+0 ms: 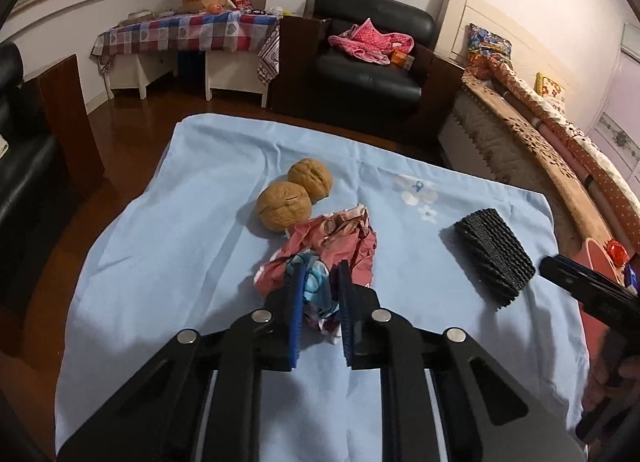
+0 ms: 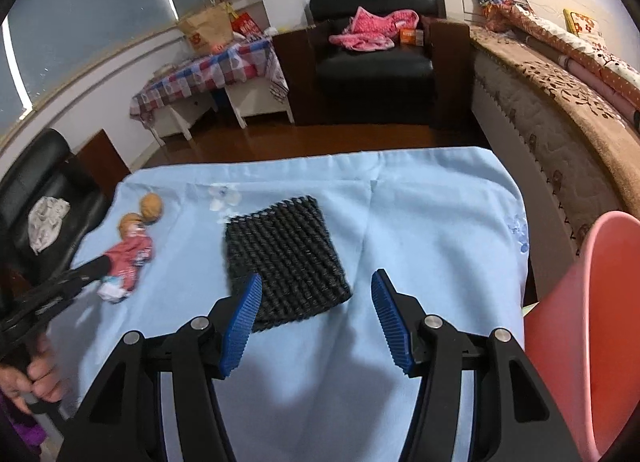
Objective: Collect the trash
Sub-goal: 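Grasp the pink foil wrapper with the left tool while the right tool grasps the black mesh pad, then carry the pink wrapper and black mesh pad over the pink bucket with both tools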
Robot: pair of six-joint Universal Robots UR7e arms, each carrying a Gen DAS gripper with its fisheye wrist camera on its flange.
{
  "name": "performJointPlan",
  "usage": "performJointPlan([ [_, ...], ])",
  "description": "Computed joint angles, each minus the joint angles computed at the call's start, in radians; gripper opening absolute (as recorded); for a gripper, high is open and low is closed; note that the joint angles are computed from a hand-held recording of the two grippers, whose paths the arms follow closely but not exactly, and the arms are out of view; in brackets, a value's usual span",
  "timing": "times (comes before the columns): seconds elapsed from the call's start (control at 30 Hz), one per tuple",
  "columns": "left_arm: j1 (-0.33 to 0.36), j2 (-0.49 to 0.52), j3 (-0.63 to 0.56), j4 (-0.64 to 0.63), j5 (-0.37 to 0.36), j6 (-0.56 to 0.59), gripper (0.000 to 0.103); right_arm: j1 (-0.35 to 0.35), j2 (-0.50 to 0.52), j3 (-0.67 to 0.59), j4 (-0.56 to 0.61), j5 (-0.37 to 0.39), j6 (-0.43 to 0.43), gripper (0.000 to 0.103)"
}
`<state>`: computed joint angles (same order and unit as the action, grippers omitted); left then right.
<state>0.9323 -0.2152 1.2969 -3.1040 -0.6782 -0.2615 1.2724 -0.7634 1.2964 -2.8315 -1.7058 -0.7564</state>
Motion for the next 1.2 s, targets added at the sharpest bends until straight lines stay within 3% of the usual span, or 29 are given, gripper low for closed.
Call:
performJointPlan([
  [0.2, -0.011, -0.028, 0.045, -0.023, -0.057, -0.028, 0.014, 0.005, 0.044, -0.059, 0.048, -0.044, -0.007, 0.031],
  [0.3, -0.016, -0.036, 0.053, -0.015, -0.082, -0.052, 0.014, -0.004, 0.042, -0.068, 0.098, -0.028, 0.023, 0.014],
  [0.37, -0.021, -0.037, 0.056, -0.012, -0.088, -0.056, 0.014, -0.011, 0.024, -0.047, 0.099, -0.009, 0.031, 0.010],
  [0.63, -0.043, -0.034, 0.048, 0.019, -0.138, -0.062, 0.014, -0.045, -0.110, 0.108, 0.041, 0.069, 0.071, 0.009],
  [1.2, -0.124, 0.060, -0.095, 0.091, -0.247, 0.024, 0.014, -0.147, -0.363, 0.390, -0.175, 0.132, 0.095, 0.009],
])
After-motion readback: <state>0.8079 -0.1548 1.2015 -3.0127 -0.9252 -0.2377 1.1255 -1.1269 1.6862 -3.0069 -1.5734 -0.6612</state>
